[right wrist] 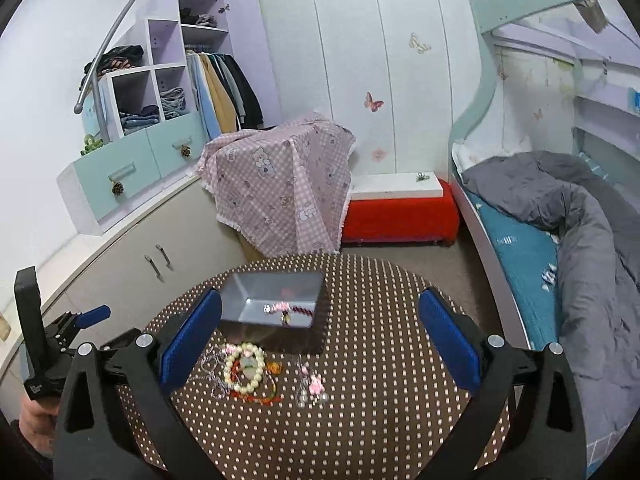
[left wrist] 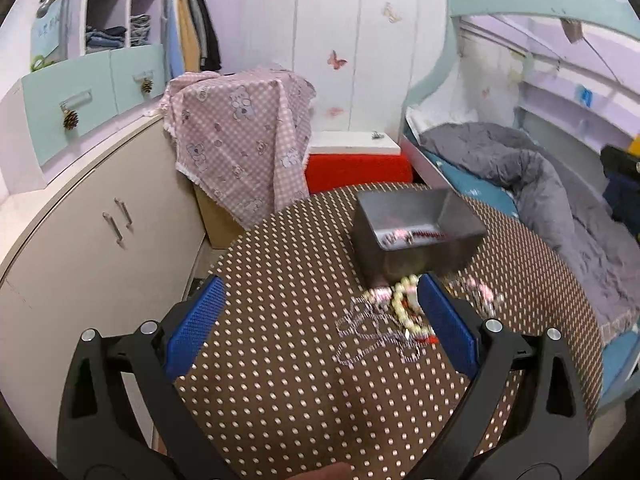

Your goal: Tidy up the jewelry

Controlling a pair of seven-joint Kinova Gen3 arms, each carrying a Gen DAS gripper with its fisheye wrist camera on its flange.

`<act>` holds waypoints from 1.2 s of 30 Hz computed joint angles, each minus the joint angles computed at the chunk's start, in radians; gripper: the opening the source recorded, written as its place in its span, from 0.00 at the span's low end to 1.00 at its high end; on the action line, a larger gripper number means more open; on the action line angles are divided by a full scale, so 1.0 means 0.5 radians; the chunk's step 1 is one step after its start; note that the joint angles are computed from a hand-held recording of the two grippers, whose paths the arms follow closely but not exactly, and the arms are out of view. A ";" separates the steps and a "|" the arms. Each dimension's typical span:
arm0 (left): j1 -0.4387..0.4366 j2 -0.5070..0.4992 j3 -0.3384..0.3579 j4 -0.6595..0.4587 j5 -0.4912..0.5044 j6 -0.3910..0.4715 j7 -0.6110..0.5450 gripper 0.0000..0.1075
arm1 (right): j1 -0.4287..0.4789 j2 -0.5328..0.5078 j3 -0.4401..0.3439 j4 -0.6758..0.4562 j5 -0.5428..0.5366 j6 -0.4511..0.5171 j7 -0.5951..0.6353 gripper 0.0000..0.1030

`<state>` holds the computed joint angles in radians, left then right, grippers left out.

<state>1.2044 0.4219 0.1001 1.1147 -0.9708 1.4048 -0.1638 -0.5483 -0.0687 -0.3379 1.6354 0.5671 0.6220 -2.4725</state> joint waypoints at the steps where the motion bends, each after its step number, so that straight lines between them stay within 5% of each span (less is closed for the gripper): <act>1: 0.007 0.008 0.005 0.009 -0.002 -0.008 -0.003 0.88 | 0.000 -0.004 0.007 0.023 -0.031 -0.003 0.011 0.92; 23: -0.182 0.197 -0.045 0.006 0.379 -0.401 -0.647 0.88 | 0.002 0.065 0.094 0.195 -0.439 0.006 0.197 0.92; 29: -0.385 0.093 0.037 0.144 0.691 -0.738 -0.861 0.35 | 0.006 0.076 0.119 0.205 -0.472 0.035 0.216 0.92; 36: -0.354 0.050 0.009 0.211 0.763 -0.832 -0.883 0.19 | 0.002 0.117 0.136 0.185 -0.501 0.069 0.266 0.92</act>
<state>1.0272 0.4471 0.1045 1.2204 -0.5891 0.9890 -0.6053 -0.5474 -0.0101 -0.2697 1.7279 0.3166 0.6566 -2.3395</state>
